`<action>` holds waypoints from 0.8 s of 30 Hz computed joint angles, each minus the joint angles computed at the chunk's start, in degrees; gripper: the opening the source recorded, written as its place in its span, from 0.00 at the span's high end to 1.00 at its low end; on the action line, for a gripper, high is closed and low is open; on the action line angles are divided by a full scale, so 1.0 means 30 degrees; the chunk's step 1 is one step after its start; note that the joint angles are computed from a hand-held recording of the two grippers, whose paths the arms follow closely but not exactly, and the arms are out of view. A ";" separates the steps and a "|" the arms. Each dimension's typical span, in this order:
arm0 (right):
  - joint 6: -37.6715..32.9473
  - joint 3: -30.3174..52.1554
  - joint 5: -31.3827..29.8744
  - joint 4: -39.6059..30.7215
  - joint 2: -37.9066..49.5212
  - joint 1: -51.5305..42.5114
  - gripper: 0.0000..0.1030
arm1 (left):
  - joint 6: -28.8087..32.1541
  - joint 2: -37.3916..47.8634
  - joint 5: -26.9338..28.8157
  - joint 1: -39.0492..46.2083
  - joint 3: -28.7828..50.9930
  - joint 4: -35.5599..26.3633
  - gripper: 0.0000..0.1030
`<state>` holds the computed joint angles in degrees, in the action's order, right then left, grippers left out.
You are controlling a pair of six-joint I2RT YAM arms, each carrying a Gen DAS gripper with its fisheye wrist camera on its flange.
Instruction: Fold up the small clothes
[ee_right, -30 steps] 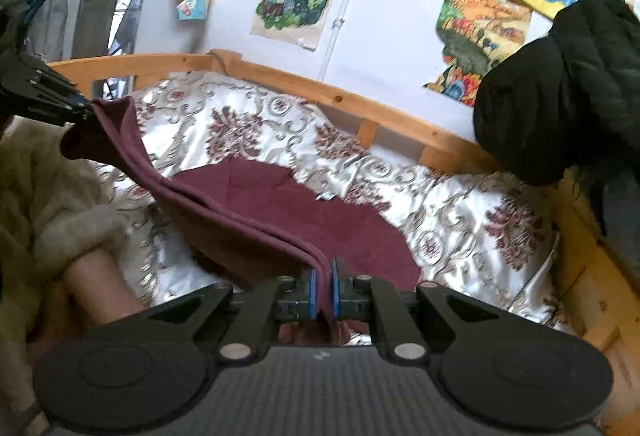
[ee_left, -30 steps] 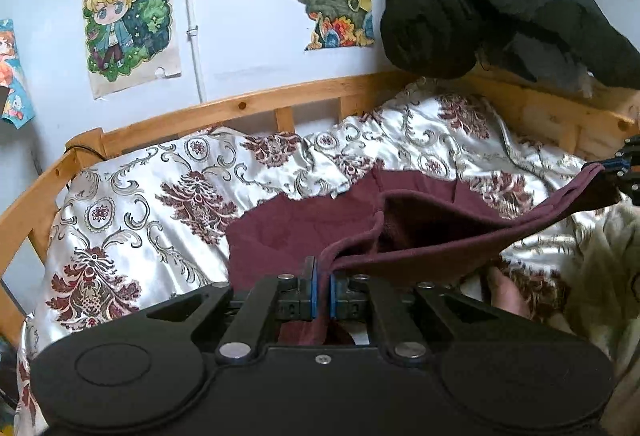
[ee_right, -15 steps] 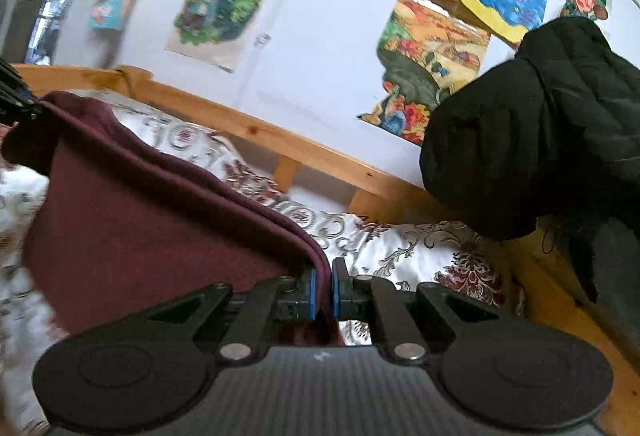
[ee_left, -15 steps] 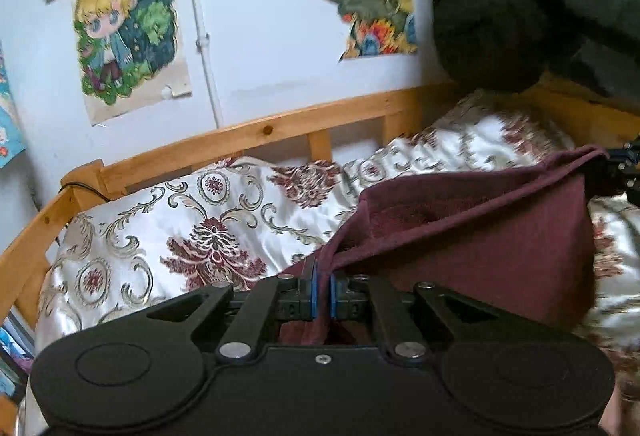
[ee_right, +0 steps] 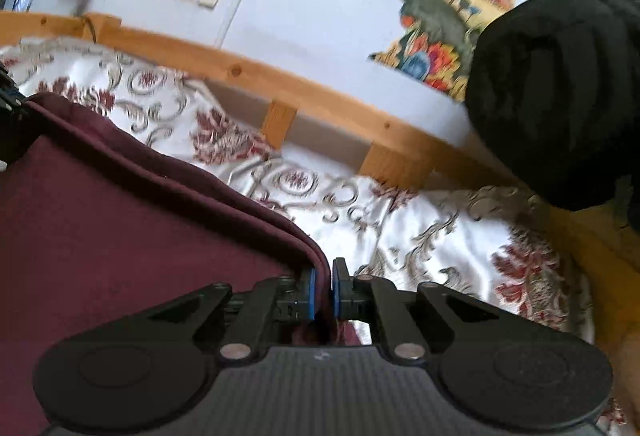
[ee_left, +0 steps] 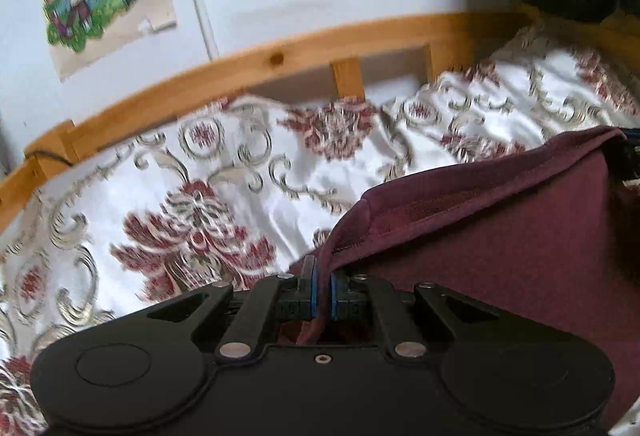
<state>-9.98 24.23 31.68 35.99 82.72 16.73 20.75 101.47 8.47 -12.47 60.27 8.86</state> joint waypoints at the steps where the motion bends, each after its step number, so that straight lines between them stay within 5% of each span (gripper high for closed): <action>1: -0.0125 0.0164 -0.0094 0.0281 0.0621 -0.0130 0.91 | 0.0050 0.0323 -0.0032 0.0028 0.0140 0.0050 0.94; 8: -0.1041 0.1020 0.0237 0.1600 0.4064 -0.0252 0.86 | -0.1155 0.2558 0.0498 0.0515 0.1831 -0.0574 0.91; 15: -0.1137 0.0899 0.1028 0.2142 0.4604 -0.0016 0.49 | -0.2959 0.3259 0.1551 0.1184 0.2898 -0.2183 0.81; 21: -0.0584 0.0864 0.1000 0.1589 0.4218 -0.0319 0.25 | -0.3658 0.3053 0.1794 0.1378 0.2895 -0.2330 0.54; 23: -0.0352 0.0880 0.0997 0.1296 0.4083 -0.0376 0.15 | -0.4167 0.2938 0.1804 0.1498 0.2821 -0.2190 0.29; 24: -0.0282 0.0840 0.0964 0.1296 0.4042 -0.0414 0.11 | -0.4527 0.2798 0.1774 0.1565 0.2587 -0.1799 0.25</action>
<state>-10.83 26.75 34.57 39.88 94.85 15.49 7.17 109.86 13.79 -7.77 68.03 3.46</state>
